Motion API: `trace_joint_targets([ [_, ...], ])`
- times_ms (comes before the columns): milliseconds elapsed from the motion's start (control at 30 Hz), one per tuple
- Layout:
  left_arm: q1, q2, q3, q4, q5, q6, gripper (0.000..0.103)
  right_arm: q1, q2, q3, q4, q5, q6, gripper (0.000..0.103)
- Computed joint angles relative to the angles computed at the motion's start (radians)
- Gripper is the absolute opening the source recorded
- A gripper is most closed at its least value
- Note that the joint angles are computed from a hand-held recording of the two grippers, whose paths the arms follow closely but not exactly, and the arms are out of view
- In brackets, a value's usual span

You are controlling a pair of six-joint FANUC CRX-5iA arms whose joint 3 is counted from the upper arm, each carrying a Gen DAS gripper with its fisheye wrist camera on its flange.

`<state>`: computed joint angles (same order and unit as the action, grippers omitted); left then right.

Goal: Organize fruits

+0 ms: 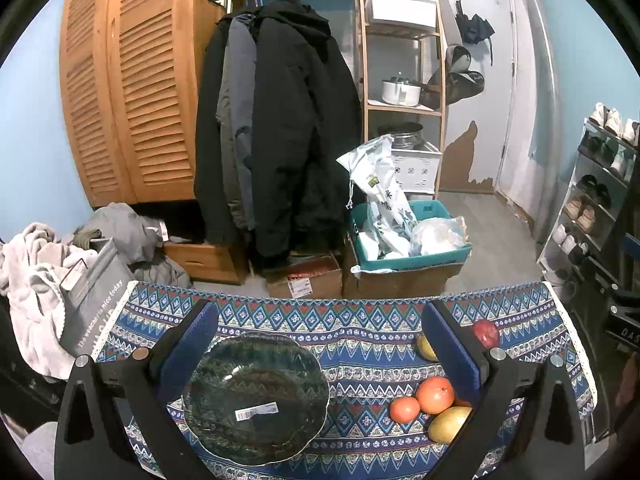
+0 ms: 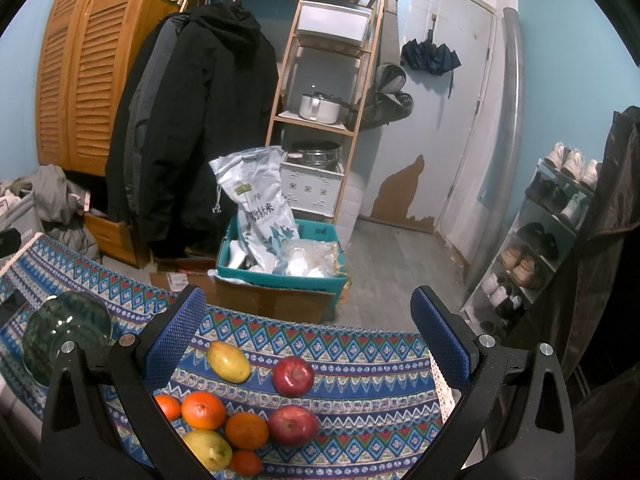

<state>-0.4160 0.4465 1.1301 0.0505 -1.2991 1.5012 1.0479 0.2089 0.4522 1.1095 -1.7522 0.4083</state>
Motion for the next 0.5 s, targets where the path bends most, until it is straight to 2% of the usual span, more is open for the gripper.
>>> trace_joint_targets([
  [500,0.001,-0.007,-0.015,-0.003,0.009,-0.006,0.102,0.005,-0.006,-0.015,-0.004,-0.003,-0.010,0.100],
])
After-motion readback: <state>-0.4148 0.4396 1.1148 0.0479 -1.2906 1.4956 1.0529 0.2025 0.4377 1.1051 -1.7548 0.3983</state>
